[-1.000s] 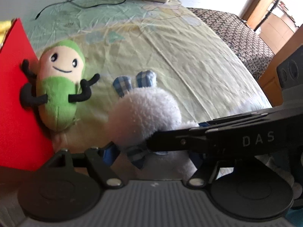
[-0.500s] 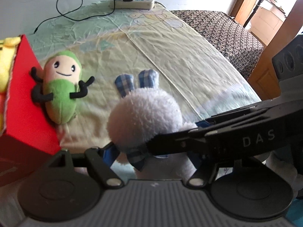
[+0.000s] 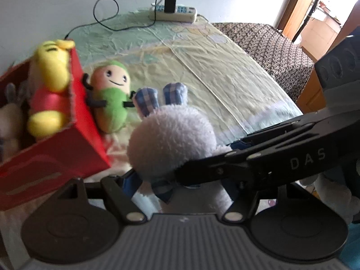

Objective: Organize objects
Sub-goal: 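Lift the white bow plush with the right gripper toward the red box, then lower the white bow plush into the red box with the right gripper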

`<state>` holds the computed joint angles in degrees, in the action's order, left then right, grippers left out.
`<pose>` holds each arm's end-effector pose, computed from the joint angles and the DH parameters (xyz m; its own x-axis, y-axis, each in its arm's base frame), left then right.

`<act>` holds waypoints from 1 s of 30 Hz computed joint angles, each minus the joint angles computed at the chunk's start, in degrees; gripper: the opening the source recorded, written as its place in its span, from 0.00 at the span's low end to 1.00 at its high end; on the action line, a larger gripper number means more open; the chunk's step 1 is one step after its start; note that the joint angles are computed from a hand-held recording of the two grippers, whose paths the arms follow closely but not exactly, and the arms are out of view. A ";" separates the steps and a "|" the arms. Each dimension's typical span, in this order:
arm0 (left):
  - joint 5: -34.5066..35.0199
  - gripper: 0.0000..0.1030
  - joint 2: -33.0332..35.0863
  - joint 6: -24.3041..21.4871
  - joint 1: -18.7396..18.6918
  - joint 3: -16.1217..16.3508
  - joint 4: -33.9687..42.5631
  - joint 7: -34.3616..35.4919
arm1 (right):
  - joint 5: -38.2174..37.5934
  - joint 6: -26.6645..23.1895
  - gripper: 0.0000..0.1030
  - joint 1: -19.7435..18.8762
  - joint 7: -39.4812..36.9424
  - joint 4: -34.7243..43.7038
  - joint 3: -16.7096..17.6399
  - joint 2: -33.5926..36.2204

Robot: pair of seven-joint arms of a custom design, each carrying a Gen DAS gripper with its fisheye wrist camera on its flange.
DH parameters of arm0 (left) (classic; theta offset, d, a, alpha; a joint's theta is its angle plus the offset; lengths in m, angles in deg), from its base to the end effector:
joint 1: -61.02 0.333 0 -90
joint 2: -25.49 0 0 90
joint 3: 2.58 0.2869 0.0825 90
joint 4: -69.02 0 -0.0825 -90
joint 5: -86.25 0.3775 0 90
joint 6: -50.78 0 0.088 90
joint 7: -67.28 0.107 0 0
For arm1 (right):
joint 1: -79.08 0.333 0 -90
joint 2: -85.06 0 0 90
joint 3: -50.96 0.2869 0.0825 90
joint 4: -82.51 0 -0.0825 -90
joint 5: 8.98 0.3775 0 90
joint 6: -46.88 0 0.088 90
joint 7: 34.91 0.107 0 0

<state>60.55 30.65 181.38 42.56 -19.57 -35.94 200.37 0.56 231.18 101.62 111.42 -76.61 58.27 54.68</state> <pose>0.4945 -0.3588 0.4943 -0.9120 -0.3924 0.1200 -0.3965 0.7679 -0.5031 0.3626 0.1910 0.4607 -0.2384 -0.6525 -0.7193 -0.6246 0.6702 -0.4009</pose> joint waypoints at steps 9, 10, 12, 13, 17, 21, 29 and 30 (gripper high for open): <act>-9.18 0.70 -2.90 -4.36 4.15 2.80 2.28 11.27 | -4.38 -4.30 0.40 -5.50 -0.40 11.12 5.38 4.48; -10.24 0.70 -3.02 -4.62 4.61 3.17 2.57 12.36 | -5.19 -4.31 0.40 -6.57 -0.11 12.36 6.34 5.26; -11.90 0.70 -2.90 -5.13 5.49 3.79 3.48 14.16 | -7.24 -4.66 0.40 -9.11 0.58 15.39 8.54 7.26; -12.47 0.70 -2.69 -5.37 5.90 4.03 3.97 14.92 | -8.30 -4.75 0.40 -10.14 0.94 16.78 9.33 8.35; -13.67 0.70 -0.74 -5.73 7.69 4.66 6.97 17.26 | -14.49 -5.11 0.40 -15.81 3.83 22.95 13.59 13.26; -14.07 0.71 2.82 -5.68 9.49 4.57 11.30 18.08 | -25.31 -6.18 0.40 -25.24 11.86 29.87 20.87 18.67; -15.24 0.71 12.97 -7.13 12.89 2.19 22.63 16.77 | -45.67 -15.46 0.40 -30.21 25.79 42.01 24.51 26.85; -15.53 0.70 14.13 -7.28 13.27 1.74 23.78 16.50 | -46.96 -16.87 0.40 -29.68 26.44 43.35 24.06 27.81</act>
